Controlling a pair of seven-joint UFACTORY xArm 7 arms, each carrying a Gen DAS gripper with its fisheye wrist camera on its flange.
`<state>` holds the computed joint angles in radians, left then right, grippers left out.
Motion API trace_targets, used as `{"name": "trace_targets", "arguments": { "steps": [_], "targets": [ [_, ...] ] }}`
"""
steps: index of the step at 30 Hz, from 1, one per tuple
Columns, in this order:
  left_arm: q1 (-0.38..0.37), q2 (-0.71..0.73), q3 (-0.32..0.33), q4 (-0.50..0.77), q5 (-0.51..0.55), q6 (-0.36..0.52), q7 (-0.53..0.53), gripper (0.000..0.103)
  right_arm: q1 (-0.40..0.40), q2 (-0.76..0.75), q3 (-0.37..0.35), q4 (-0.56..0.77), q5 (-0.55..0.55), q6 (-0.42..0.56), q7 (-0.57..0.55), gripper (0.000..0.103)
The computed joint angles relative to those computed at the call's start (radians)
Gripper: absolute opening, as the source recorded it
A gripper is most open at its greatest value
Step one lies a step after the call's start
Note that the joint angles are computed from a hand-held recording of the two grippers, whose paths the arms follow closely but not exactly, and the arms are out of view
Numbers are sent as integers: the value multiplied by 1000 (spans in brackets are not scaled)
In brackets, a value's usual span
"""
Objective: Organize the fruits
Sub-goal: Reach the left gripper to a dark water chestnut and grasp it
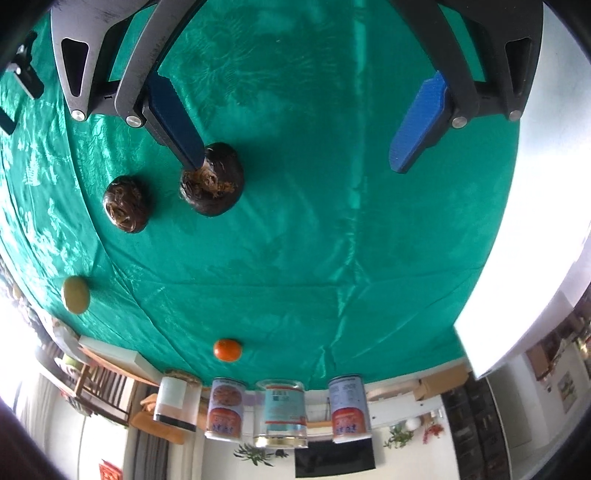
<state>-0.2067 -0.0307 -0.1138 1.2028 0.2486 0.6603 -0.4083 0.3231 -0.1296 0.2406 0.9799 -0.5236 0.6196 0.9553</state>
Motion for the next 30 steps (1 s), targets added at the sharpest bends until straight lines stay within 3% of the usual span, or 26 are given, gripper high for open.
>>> {"name": "trace_targets", "arguments": {
  "steps": [8,17,18,20,23,28,30],
  "targets": [
    [-9,-31,3,-34,-220,-10,185,101,5,7,-1,10,-2,6,-2,103],
    [-44,66,-16,60,-134,8,133,98,5,6,-2,6,0,-2,-3,103],
    [-48,67,-16,58,-118,3,132,94,5,6,-2,6,0,-1,-3,103],
    [-53,71,-14,59,-97,14,136,64,5,6,-1,6,-1,-1,-2,103],
    [-49,54,-10,37,-136,-4,173,43,5,7,0,8,-3,3,-1,103],
    [-34,3,-2,-14,-219,-30,216,42,13,20,2,28,0,41,-25,103],
    [-28,-26,3,-35,-255,-18,243,42,24,21,-21,40,101,43,-134,103]
  ]
}}
